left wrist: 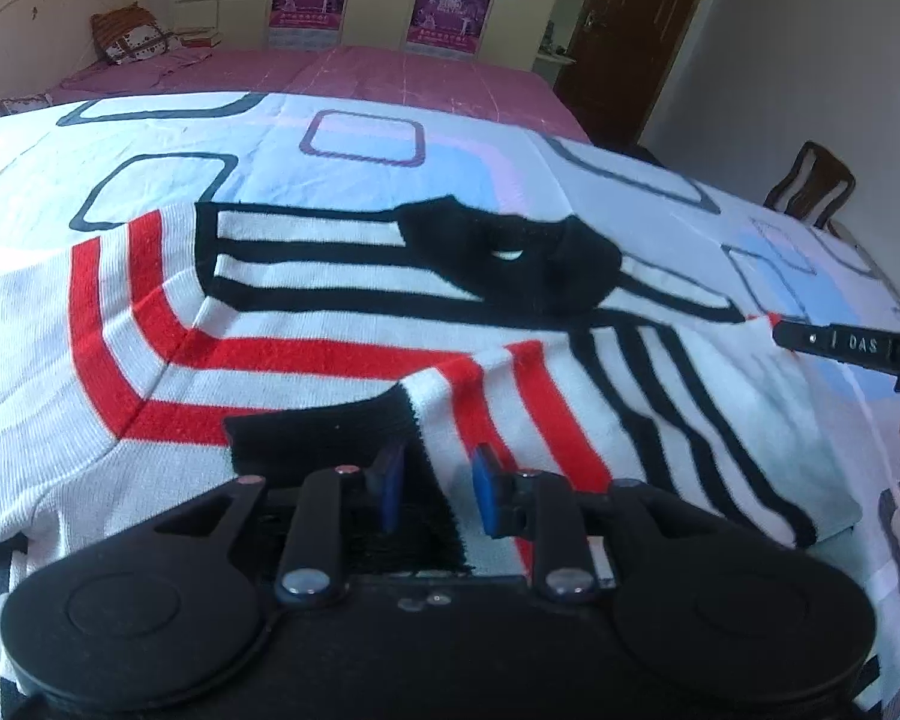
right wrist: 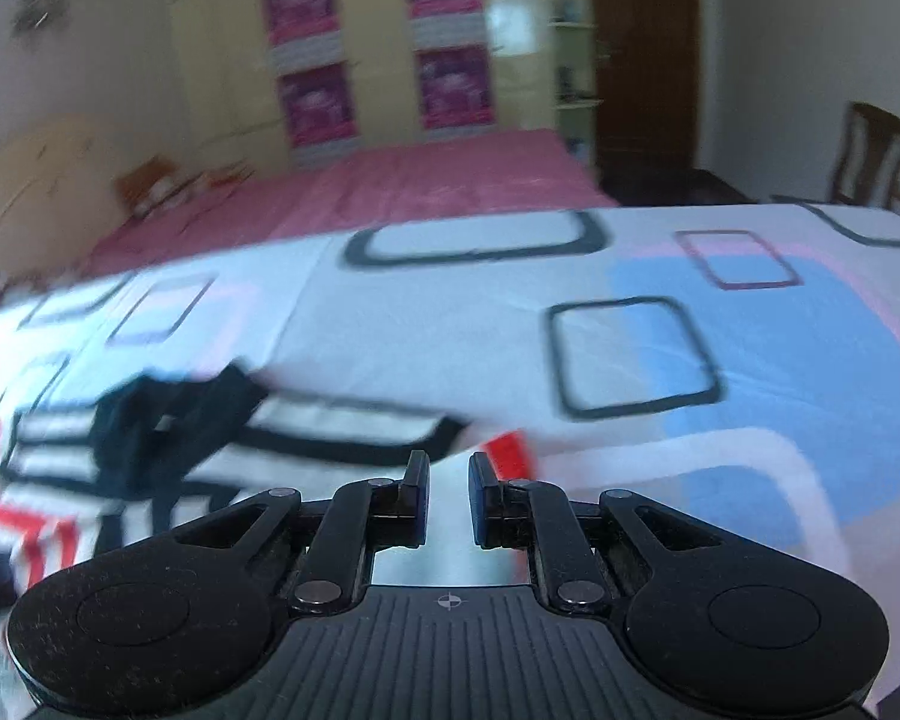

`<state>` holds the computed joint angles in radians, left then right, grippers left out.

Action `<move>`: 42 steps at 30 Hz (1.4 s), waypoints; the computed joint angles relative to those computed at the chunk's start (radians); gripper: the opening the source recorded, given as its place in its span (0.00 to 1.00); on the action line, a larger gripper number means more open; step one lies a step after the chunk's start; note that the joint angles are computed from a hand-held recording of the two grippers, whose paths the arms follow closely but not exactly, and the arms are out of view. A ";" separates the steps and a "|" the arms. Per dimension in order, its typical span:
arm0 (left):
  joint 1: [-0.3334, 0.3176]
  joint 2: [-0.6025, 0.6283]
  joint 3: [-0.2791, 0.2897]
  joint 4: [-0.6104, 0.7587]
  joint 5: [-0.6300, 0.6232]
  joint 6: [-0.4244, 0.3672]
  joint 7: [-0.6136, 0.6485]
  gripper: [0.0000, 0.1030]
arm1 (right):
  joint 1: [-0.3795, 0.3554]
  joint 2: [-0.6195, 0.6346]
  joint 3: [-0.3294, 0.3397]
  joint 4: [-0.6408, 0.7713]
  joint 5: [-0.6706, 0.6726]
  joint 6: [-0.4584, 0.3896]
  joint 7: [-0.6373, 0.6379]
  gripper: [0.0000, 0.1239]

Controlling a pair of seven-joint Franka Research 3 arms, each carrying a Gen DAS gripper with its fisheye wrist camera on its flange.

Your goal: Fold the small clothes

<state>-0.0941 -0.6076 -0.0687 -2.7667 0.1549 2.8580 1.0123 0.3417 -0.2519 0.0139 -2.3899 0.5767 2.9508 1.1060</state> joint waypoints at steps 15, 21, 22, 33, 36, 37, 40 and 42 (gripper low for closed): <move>0.013 0.007 -0.001 -0.010 -0.004 0.015 0.010 0.24 | 0.074 -0.114 -0.018 -0.133 -0.044 0.002 -0.009 0.10; 0.027 0.010 -0.023 0.006 0.017 -0.013 -0.015 0.24 | 0.122 -0.113 0.015 -0.160 -0.007 -0.021 -0.045 0.11; 0.027 0.009 -0.024 0.007 0.020 -0.017 -0.019 0.24 | 0.132 -0.112 0.014 -0.172 0.000 0.008 -0.061 0.11; 0.057 -0.133 -0.072 -0.021 0.066 -0.116 -0.143 0.39 | 0.121 -0.145 0.002 -0.186 -0.003 -0.057 -0.090 0.48; 0.062 -0.206 -0.075 -0.040 0.083 -0.167 -0.169 0.43 | 0.124 -0.144 -0.001 -0.184 0.010 -0.064 -0.094 0.53; 0.063 -0.233 -0.074 -0.048 0.088 -0.187 -0.176 0.45 | 0.135 -0.143 -0.013 -0.179 0.026 -0.080 -0.105 0.59; 0.069 -0.315 -0.065 -0.071 0.100 -0.256 -0.189 0.47 | 0.121 -0.137 0.008 -0.167 0.026 -0.129 -0.101 0.83; 0.079 -0.372 -0.051 -0.091 0.104 -0.298 -0.197 0.48 | 0.096 -0.139 0.049 -0.181 -0.012 -0.099 -0.060 0.83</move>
<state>-0.0154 -0.9792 -0.1201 -2.8573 0.2585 2.5597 0.8150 0.4374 -0.3910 0.0633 -2.5708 0.5646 2.8520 1.0460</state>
